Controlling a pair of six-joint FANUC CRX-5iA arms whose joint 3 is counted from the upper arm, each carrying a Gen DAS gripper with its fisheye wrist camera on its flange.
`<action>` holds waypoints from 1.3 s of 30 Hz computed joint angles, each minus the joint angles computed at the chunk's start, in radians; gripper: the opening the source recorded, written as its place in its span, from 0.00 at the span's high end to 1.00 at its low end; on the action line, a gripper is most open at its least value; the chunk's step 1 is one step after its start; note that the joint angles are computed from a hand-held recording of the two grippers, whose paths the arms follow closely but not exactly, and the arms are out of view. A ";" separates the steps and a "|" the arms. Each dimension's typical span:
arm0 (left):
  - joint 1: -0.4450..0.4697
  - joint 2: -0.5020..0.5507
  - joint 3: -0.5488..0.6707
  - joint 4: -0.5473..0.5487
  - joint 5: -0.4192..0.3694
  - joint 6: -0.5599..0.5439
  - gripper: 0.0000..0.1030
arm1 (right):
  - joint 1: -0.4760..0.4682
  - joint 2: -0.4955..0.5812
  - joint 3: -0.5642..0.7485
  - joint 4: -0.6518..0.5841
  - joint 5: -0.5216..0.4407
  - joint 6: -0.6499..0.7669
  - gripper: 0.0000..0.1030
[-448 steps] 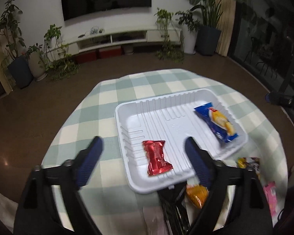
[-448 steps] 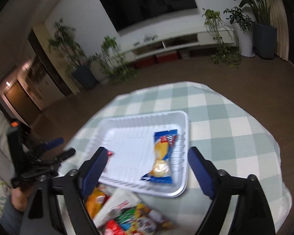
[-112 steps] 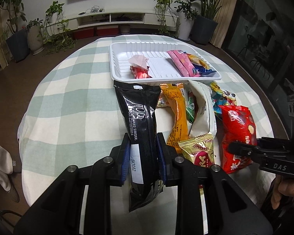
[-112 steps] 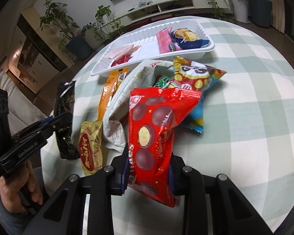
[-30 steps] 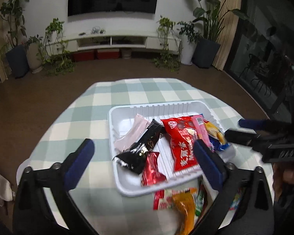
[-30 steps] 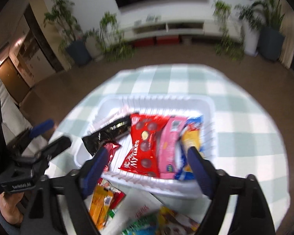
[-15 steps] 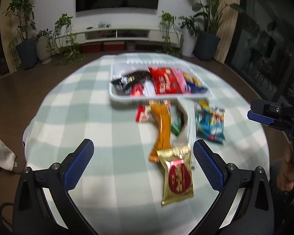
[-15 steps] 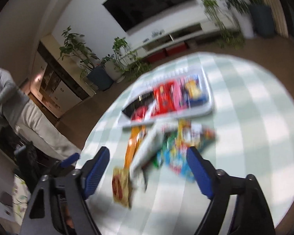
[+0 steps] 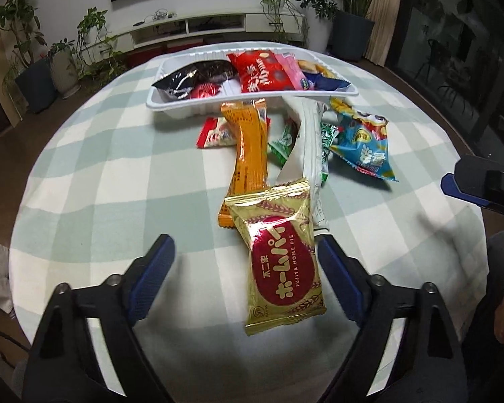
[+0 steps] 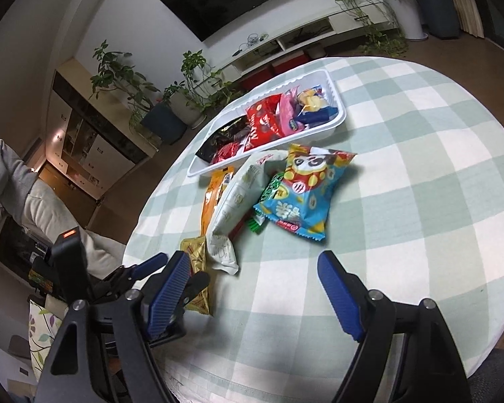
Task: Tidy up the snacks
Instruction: 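Grasp the gold Home Pie packet with the left gripper and lift, then grasp the panda-print chip bag with the right gripper while the left holds the gold packet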
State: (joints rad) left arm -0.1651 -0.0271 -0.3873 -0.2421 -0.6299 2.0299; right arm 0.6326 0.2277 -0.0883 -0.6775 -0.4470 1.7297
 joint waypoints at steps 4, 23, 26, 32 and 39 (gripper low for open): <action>0.031 0.009 -0.023 0.081 0.029 -0.075 0.45 | 0.010 0.002 -0.002 0.011 0.002 -0.001 0.21; 0.106 -0.076 -0.172 0.378 0.138 -0.369 0.72 | 0.044 0.011 -0.026 0.149 0.040 -0.175 0.21; 0.115 -0.111 -0.196 0.404 0.146 -0.399 0.72 | 0.037 0.021 -0.016 0.171 0.036 -0.210 0.22; 0.121 -0.154 -0.227 0.406 0.150 -0.390 0.72 | 0.042 0.085 0.072 0.333 0.010 -0.366 0.23; 0.134 -0.176 -0.251 0.419 0.157 -0.398 0.72 | 0.043 0.235 0.248 0.484 -0.131 -0.523 0.34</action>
State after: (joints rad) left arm -0.0312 -0.2026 -0.6383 0.1768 -0.4724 1.6318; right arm 0.6751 0.4632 0.1600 -0.1935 -0.5781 1.2066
